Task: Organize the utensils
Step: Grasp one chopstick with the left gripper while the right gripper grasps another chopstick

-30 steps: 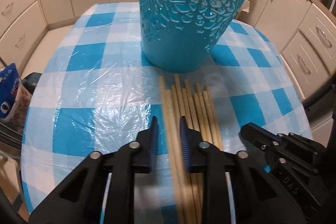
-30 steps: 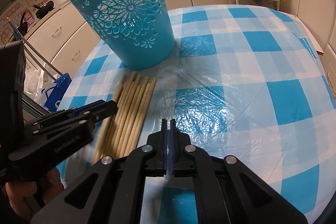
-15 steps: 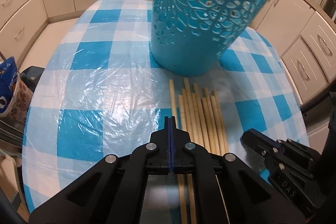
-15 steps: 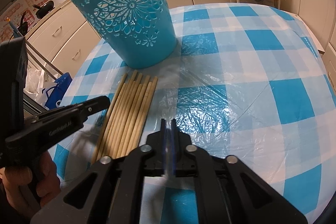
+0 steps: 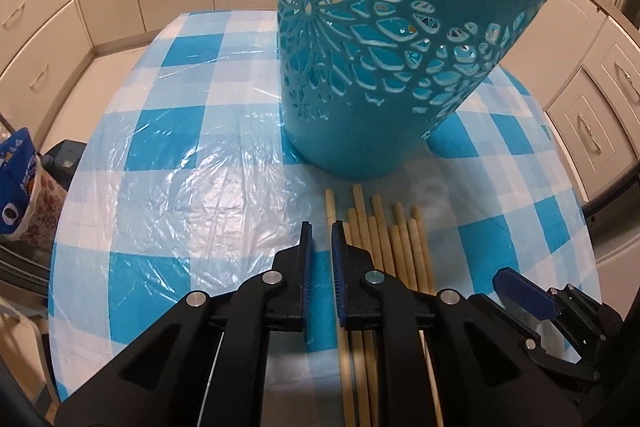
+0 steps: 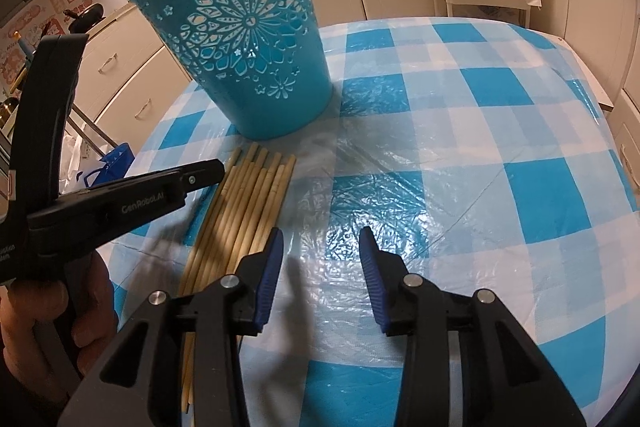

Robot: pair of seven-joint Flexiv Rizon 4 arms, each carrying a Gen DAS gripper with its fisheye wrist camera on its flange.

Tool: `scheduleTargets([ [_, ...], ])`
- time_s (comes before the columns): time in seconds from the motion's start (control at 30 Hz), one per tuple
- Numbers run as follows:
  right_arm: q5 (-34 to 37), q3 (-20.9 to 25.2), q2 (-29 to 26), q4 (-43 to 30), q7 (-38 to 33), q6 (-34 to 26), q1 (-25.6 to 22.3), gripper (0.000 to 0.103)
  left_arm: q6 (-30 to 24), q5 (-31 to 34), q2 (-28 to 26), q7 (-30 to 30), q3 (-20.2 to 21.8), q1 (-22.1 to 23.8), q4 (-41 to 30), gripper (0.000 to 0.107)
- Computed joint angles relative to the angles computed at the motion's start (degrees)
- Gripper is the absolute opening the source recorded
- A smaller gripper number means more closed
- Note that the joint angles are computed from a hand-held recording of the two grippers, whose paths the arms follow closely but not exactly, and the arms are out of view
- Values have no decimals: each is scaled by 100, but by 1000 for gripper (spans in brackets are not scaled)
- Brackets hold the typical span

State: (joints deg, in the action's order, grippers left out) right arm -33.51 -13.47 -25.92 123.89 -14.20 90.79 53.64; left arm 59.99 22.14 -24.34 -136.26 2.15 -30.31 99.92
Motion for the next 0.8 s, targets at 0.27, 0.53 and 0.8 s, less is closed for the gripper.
scheduleTargets([
  [0.27, 7, -93, -4, 18, -2, 22, 76, 39, -40, 80, -26, -10, 44, -70, -29, 9],
  [0.53, -37, -25, -4, -31, -33, -98, 29, 39, -259, 205, -54, 0, 52, -97, -144, 10],
  [0.8, -166, 731, -157, -496, -254, -630, -612, 35, -556, 320, -33, -5, 38, -92, -226, 5],
])
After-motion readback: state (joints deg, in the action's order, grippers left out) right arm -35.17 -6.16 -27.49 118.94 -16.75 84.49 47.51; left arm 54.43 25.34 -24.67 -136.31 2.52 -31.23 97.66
